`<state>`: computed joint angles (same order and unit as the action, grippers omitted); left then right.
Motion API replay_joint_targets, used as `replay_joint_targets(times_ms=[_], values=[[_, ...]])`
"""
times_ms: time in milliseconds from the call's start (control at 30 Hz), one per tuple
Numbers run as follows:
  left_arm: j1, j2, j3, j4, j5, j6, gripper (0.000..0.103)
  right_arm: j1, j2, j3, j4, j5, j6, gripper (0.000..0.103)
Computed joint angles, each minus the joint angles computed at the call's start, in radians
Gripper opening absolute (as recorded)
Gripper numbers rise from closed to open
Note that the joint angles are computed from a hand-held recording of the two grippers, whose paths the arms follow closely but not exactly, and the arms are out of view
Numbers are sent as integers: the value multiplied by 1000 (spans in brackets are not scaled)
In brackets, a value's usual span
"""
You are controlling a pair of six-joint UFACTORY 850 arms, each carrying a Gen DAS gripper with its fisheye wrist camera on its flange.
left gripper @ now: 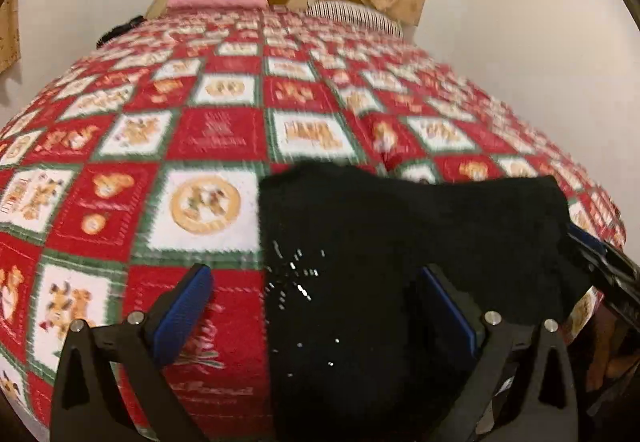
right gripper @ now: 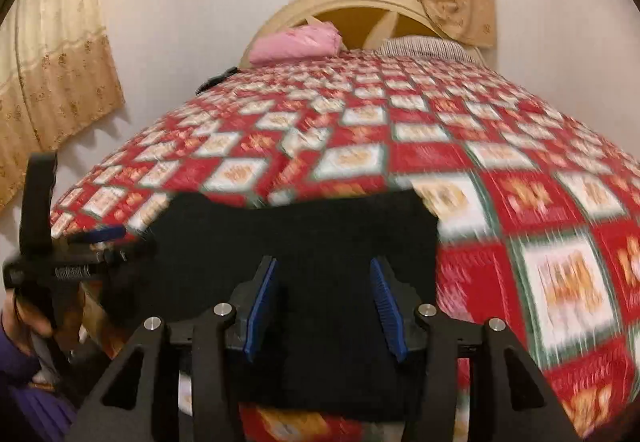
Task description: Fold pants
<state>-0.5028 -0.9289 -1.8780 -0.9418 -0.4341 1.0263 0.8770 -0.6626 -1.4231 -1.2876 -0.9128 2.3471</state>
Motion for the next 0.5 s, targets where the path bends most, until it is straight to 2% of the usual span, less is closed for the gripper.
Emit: replay_joint_targets(times_ms=[133,233,300,400,500], values=[[-9,11,30,19,41,-15,103,32,2,-11,24,-70,-26,50],[-10,17,20,106,33,-117,103,53,14,2,-9,-148,62,50],[-11,26,26,105,36,-124,103,59,19,5,-4,-191,120,52],[-16,46,49,59,57,-73,103,59,39,49,-28,-177,239,59],[-23,54,58,64,76,-57,103,49,53,86,-32,-125,340,59]])
